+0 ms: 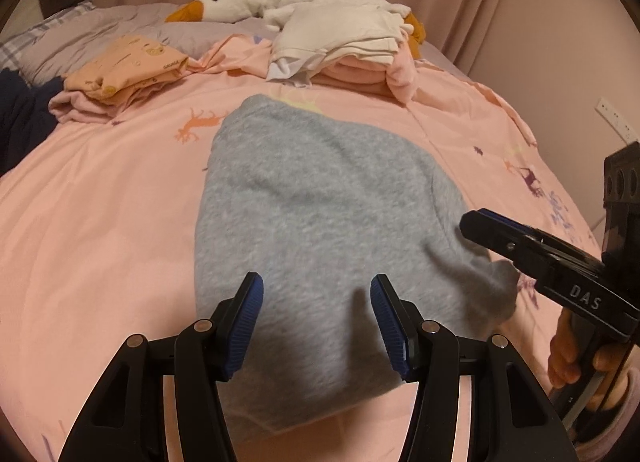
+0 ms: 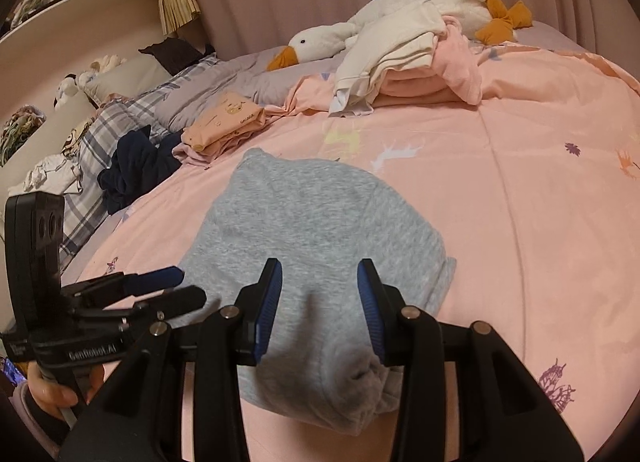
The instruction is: Fold small clothes
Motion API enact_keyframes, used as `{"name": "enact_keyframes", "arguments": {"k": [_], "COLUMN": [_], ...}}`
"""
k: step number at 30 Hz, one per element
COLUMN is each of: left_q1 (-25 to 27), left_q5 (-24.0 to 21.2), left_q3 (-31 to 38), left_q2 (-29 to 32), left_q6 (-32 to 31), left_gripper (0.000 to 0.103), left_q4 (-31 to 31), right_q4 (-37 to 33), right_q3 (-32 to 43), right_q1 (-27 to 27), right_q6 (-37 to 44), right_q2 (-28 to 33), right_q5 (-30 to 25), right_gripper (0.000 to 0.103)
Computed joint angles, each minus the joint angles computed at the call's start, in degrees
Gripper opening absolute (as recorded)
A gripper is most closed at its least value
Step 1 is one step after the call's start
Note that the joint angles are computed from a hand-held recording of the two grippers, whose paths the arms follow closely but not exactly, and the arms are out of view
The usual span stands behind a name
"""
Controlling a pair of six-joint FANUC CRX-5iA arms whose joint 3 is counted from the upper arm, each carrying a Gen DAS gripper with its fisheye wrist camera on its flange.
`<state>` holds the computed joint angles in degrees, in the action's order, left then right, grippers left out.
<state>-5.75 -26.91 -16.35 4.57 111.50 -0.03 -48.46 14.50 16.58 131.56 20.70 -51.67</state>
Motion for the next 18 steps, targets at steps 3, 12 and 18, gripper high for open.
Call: {"name": "enact_keyframes", "arguments": {"k": [3,12,18], "left_q1": [0.06,-0.21,0.47], "left_q5": [0.61,1.28,3.27], "left_q3": [-1.01,-1.87,-4.43], "left_q2": [-0.47,-0.98,-2.06], "left_q6": [0.32,0.72,-1.7], "left_gripper": [0.056,0.056,0.056], "left_q4": [0.26,0.15,3.86], "right_q4": [5.29,10.13,10.38], "right_q3": [-0.22,-2.48,-2.97], "right_q1": [2.29,4.22,4.28], "right_q6": [-4.54,-6.59,-7.08], "right_q2": [0.74,0.52,0.24], "right_q5": [1.19,3.9,4.19], "right_gripper": [0.04,0.039,0.039]}}
